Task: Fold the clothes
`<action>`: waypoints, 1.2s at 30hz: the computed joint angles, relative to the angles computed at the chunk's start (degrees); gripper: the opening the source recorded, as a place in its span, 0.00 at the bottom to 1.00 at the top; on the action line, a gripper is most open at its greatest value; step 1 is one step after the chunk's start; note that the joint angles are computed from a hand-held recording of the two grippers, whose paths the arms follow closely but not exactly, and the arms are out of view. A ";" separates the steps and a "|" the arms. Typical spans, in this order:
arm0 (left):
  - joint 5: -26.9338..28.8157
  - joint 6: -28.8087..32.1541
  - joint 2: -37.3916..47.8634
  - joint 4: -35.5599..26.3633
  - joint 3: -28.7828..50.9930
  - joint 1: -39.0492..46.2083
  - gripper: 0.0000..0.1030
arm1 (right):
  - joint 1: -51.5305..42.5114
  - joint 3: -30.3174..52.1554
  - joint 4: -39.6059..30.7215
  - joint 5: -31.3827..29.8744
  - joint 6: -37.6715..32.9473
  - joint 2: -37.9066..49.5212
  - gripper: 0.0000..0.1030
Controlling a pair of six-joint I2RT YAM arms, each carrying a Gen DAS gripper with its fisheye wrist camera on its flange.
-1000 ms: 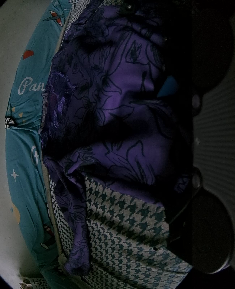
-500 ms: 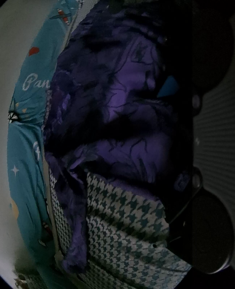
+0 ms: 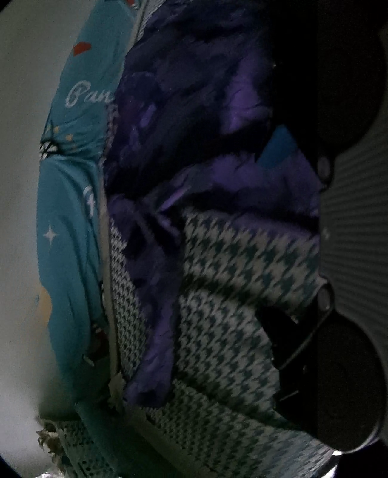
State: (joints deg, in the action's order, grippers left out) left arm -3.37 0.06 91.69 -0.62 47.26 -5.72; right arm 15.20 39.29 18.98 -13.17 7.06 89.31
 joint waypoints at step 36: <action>2.52 -2.68 7.20 -3.81 10.30 5.77 1.00 | -1.28 21.11 13.76 22.72 3.55 7.81 0.03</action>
